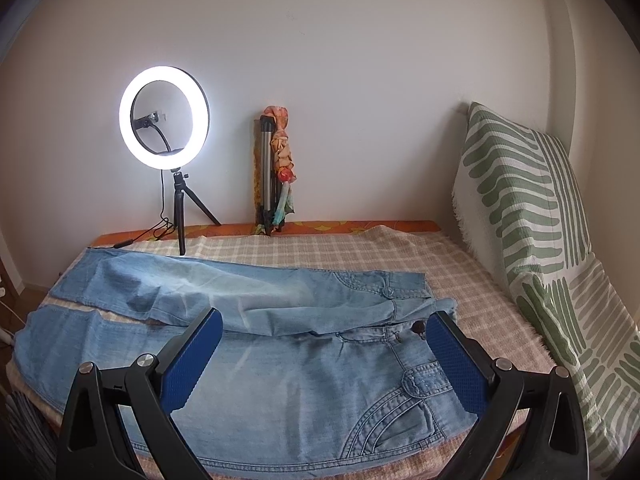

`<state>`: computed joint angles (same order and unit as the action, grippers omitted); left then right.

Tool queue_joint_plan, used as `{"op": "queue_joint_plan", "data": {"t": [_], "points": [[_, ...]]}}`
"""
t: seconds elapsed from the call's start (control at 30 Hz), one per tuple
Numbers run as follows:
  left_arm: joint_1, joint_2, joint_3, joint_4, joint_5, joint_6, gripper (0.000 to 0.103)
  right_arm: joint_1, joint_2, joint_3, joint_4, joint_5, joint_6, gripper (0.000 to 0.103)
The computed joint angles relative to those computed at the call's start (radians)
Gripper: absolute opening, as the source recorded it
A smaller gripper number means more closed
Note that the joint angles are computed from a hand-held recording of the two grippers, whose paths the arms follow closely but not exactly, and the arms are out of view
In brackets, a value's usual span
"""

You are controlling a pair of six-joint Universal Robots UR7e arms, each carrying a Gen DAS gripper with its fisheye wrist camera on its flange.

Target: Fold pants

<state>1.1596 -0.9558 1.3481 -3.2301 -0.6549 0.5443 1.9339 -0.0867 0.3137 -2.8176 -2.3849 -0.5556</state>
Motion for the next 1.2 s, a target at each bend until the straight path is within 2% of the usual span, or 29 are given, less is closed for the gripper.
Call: {"op": "queue_joint_plan", "data": {"t": [0.5,0.6,1.07,1.2], "points": [[0.004,-0.001,-0.004,0.011,-0.011,-0.003,0.102,-0.001,0.036,-0.078,0.041,0.000,-0.006,0.103],[0.005,-0.001,-0.001,0.010,-0.010,-0.002,0.102,-0.001,0.022,-0.047,0.022,0.002,-0.010,0.103],[0.007,0.002,-0.001,0.011,-0.007,-0.003,0.102,-0.001,0.045,-0.091,0.048,0.003,-0.002,0.103],[0.009,0.002,-0.002,0.015,-0.007,-0.006,0.102,-0.002,0.082,-0.164,0.083,0.005,-0.005,0.103]]}}
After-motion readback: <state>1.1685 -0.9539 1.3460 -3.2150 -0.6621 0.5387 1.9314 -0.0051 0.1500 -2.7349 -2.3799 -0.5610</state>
